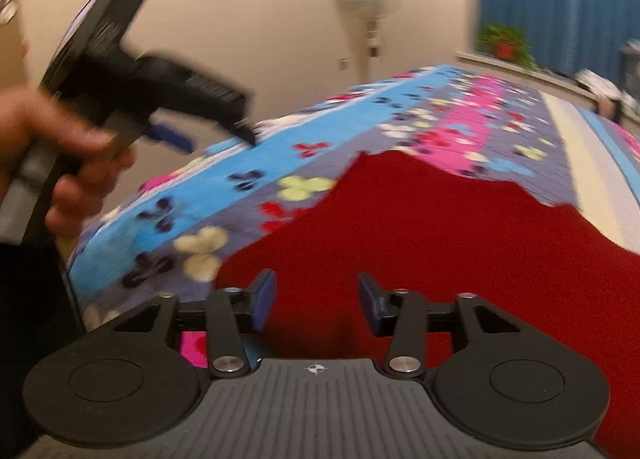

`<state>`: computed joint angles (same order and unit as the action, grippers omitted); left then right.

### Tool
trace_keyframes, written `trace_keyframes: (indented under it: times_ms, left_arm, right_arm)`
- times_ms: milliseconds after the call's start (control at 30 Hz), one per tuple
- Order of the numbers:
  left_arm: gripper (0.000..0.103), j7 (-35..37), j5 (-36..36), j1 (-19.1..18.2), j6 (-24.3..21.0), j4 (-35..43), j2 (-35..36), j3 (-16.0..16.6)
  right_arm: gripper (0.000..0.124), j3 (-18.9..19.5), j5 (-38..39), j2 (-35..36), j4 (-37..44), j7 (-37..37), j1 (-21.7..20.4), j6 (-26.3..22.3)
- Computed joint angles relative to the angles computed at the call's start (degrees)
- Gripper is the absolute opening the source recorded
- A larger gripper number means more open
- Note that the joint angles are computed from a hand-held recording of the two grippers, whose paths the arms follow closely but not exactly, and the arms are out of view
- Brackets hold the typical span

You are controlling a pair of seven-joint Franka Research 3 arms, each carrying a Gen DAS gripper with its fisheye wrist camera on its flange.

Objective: Fold small clothes
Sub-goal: 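Move both grippers to the sweater's end edge and grasp it, then lift the gripped end edge with both grippers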

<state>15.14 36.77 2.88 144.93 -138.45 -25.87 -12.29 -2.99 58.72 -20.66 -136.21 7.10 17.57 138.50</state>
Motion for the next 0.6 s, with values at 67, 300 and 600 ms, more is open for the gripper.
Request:
trace_keyframes:
  times_ms: [67, 300, 600]
  left_arm:
    - [0.085, 0.0, -0.5, 0.0, 0.1, -0.4, -0.5, 0.4]
    - [0.085, 0.3, -2.0, 0.3, 1.5, -1.9, -2.0, 1.0]
    - [0.085, -0.7, -3.2, 1.2, 3.7, -3.4, -3.4, 0.9]
  right_arm:
    - [0.061, 0.9, -2.5, 0.2, -0.4, -0.5, 0.3, -1.0]
    - [0.061, 4.1, -6.9, 1.5, -3.7, -4.7, 3.3, 11.2]
    - [0.017, 0.9, -3.6, 2.8, -1.3, -7.5, 5.0, 9.2]
